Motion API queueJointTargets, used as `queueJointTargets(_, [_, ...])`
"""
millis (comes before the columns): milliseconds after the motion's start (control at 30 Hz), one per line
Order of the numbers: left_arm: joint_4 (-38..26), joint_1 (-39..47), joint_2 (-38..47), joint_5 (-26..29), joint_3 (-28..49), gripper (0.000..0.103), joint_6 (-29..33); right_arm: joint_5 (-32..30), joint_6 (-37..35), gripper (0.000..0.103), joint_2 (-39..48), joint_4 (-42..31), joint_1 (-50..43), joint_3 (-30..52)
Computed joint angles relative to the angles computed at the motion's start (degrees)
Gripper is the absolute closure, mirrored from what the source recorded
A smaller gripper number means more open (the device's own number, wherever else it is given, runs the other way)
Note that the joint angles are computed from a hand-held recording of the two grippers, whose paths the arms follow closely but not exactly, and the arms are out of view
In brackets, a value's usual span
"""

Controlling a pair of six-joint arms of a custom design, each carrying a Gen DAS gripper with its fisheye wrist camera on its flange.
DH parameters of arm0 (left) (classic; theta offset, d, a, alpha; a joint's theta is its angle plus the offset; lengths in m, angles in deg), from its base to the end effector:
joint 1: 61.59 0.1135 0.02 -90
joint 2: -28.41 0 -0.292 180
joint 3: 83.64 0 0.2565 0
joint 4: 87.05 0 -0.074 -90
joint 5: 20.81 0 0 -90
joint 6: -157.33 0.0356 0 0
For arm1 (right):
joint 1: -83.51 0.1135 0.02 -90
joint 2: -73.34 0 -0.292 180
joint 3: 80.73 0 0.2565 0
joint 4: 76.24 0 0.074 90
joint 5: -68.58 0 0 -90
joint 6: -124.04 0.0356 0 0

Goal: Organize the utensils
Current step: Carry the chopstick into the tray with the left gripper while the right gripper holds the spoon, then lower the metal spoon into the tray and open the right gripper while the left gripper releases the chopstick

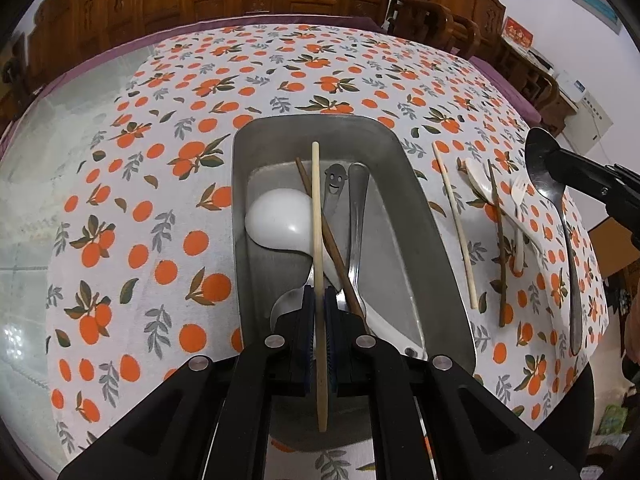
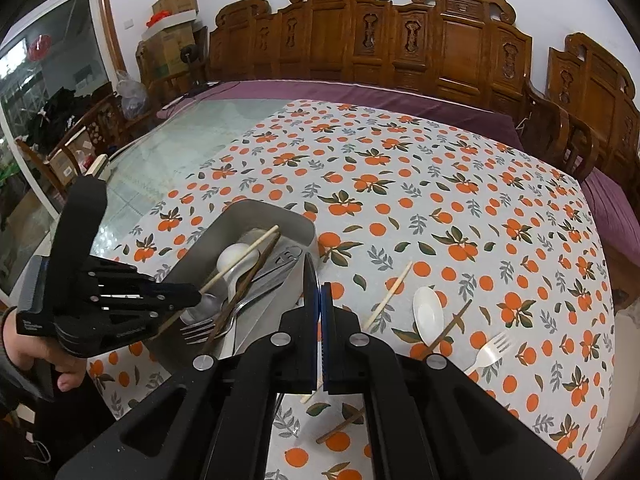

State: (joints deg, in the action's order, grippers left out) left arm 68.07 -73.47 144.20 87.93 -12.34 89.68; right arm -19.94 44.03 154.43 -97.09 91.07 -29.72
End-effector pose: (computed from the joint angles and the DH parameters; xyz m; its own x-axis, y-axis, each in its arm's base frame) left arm 0.3577 -0.0869 0.0959 -0.7308 0.5217 -0.4402 0.6310 0.7623 -0.1441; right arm 0.2636 0.0341 0.1883 -0.7780 0.0717 -0.6242 0.0199 0.9958 0.0896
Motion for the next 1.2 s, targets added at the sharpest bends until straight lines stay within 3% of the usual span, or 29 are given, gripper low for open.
queueJointTargets(533, [-1.70, 4.55, -6.30, 3.42, -1.87, 0.099, 1.62, -0.10, 1.38, 0.101, 8.02, 2.20, 4.17, 6.23])
queueJointTargets(1200, [-4.33, 12.93, -11.03, 6.08, -1.71, 0.098, 4.98, 0.33, 4.70, 0.101, 25.60, 3.88, 7.07, 18.02])
